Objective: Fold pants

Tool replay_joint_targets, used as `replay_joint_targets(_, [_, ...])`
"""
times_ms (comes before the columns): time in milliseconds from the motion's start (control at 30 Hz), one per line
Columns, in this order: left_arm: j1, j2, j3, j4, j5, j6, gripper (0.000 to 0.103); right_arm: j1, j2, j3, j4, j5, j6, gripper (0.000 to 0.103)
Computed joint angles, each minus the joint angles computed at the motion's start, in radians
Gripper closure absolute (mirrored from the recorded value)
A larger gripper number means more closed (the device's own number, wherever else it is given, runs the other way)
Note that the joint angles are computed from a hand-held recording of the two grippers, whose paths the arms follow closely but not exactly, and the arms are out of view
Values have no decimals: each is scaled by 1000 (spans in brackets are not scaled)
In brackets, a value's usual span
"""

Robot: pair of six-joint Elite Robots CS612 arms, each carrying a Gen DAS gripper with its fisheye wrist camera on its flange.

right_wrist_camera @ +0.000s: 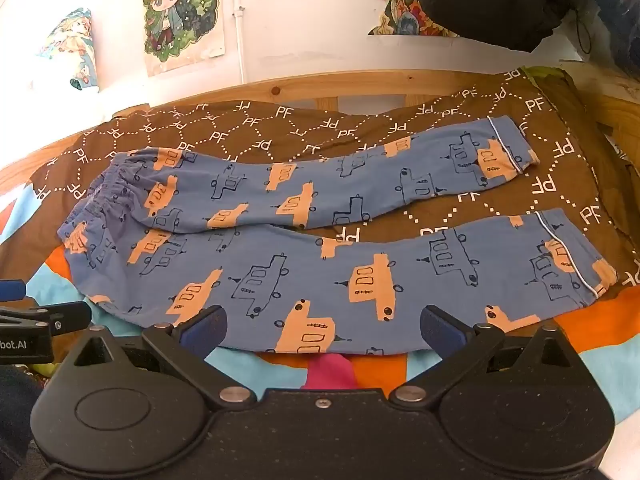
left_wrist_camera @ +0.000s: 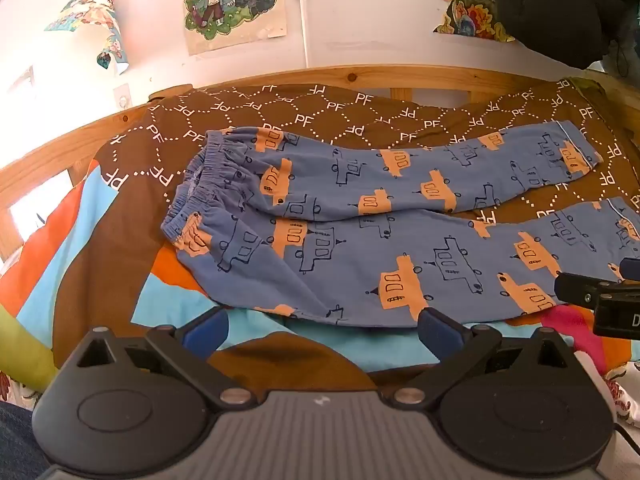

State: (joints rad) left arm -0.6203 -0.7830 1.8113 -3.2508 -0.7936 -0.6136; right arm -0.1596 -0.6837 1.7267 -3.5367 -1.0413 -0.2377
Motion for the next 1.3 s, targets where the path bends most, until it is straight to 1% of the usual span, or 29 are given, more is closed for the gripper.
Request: replay_joint_targets(1300, [0, -2, 1, 5, -8, 4, 0, 2, -3, 1, 13, -20, 2, 1])
